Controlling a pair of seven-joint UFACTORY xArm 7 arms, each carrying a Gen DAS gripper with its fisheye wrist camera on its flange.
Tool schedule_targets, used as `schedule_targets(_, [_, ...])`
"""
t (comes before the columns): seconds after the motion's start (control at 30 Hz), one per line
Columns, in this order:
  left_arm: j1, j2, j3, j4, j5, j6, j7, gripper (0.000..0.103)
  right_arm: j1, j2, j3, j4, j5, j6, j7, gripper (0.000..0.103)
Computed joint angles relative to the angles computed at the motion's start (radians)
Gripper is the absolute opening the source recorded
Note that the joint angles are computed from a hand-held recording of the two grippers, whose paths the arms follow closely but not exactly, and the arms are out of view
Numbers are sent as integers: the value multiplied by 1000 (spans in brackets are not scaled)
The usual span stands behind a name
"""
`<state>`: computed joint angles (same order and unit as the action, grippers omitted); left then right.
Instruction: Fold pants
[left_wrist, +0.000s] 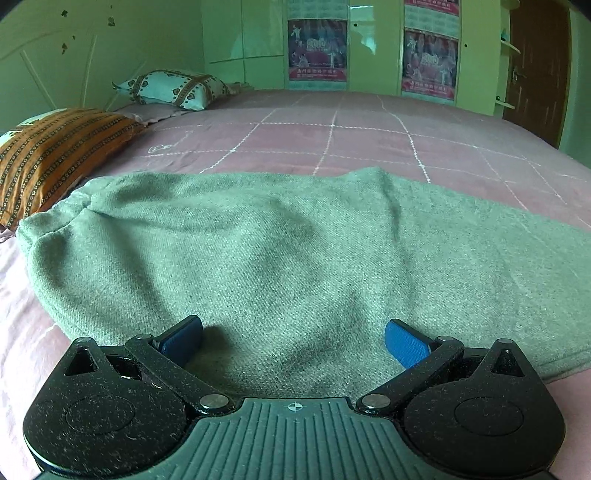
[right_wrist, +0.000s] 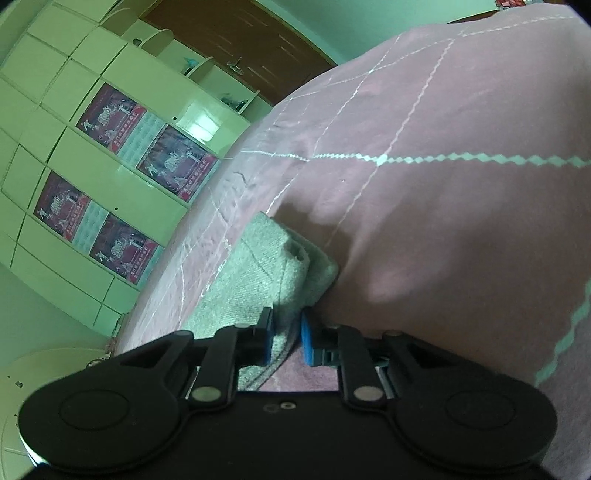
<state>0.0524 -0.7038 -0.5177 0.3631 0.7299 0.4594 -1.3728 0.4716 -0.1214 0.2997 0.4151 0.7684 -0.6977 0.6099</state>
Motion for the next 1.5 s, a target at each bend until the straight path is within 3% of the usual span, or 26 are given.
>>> schedule_targets(0.17, [-63,-13,11,39,-68,44,-2,103,8,9,2,-13,0,-34,17,7])
schedule_targets(0.3, [-48,112,-84,150,-78,5,-95,103,16,12,4,-19,10,-51,19,7])
schedule_targets(0.47, [35,430,-310,433,133,88,-248,103,22,2,-7,-52,-35,-79,83,8])
schedule_targets(0.63, [-10,667,-375,632,280,218,-284,103,27,-23,-7,-100,-95,-132,186,19])
schedule_targets(0.8, [-108,780,-347,718,335,365,-283,103,17,-8,-26,-130,-184,-205,296,24])
schedule_targets(1.03, [-192,766,-265,708,339,353,-295,103,19,-11,-16,-127,-164,-205,305,22])
schedule_targets(1.1, [-210,763,-237,704,338,339,-291,103,23,-29,-1,-111,-105,-147,256,21])
schedule_targets(1.17, [-232,763,-212,703,337,332,-290,103,22,-81,45,-66,57,-11,107,20])
schedule_targets(1.27, [-263,765,-172,704,339,323,-289,103,11,-105,75,-36,147,62,19,22])
schedule_targets(1.33, [-287,763,-148,703,337,321,-288,103,0,-90,50,-24,96,85,31,21])
schedule_targets(1.4, [-310,763,-124,702,339,318,-289,103,-12,-65,4,-20,-22,85,97,20])
schedule_targets(1.43, [-321,763,-112,702,339,316,-290,103,-21,-51,-10,-13,-66,84,111,17])
schedule_targets(1.5, [-345,764,-88,704,339,317,-290,103,-44,-53,4,2,-52,124,63,5])
